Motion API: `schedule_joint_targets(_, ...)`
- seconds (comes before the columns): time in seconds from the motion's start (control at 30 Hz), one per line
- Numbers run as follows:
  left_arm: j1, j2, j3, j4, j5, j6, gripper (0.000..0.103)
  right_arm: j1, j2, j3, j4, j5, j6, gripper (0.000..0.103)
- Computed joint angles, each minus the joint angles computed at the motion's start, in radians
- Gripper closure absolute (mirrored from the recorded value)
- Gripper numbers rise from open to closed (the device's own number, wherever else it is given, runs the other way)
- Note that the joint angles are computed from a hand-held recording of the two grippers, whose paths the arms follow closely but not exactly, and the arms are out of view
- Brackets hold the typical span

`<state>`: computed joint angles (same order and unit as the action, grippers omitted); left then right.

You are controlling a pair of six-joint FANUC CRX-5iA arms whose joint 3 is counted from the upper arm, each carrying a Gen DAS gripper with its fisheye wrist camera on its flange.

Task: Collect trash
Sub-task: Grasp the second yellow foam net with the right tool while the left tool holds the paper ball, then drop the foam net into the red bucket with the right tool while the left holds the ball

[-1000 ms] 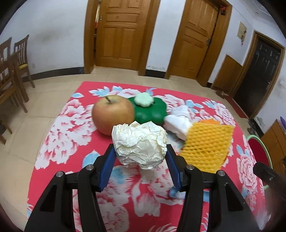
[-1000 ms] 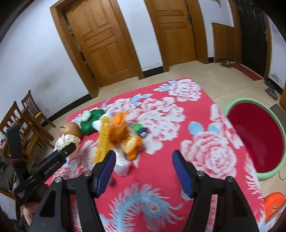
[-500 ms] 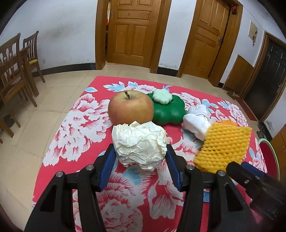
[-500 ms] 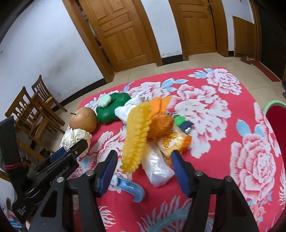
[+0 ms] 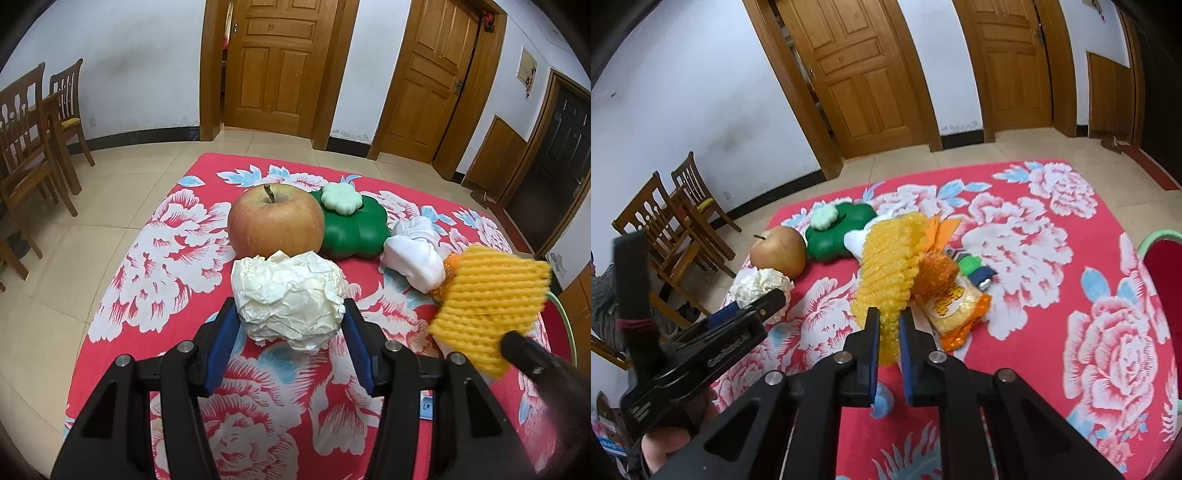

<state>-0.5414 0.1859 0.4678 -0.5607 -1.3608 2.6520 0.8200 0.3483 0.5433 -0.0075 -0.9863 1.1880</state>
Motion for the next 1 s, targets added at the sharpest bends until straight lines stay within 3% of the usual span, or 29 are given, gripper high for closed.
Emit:
schedule_joint_targets(0.6,-0.034,0.002,0.016,-0.034,0.025,-0.023,0.047,-0.030,-0.241,-0.274,0.174,0.190,-0.144,0.091)
schedule_joint_targets(1.0,-0.099,0.053,0.136,-0.062,-0.018,-0.086,0.047,-0.111,-0.359,-0.438,0.302,0.244,-0.327,0.091)
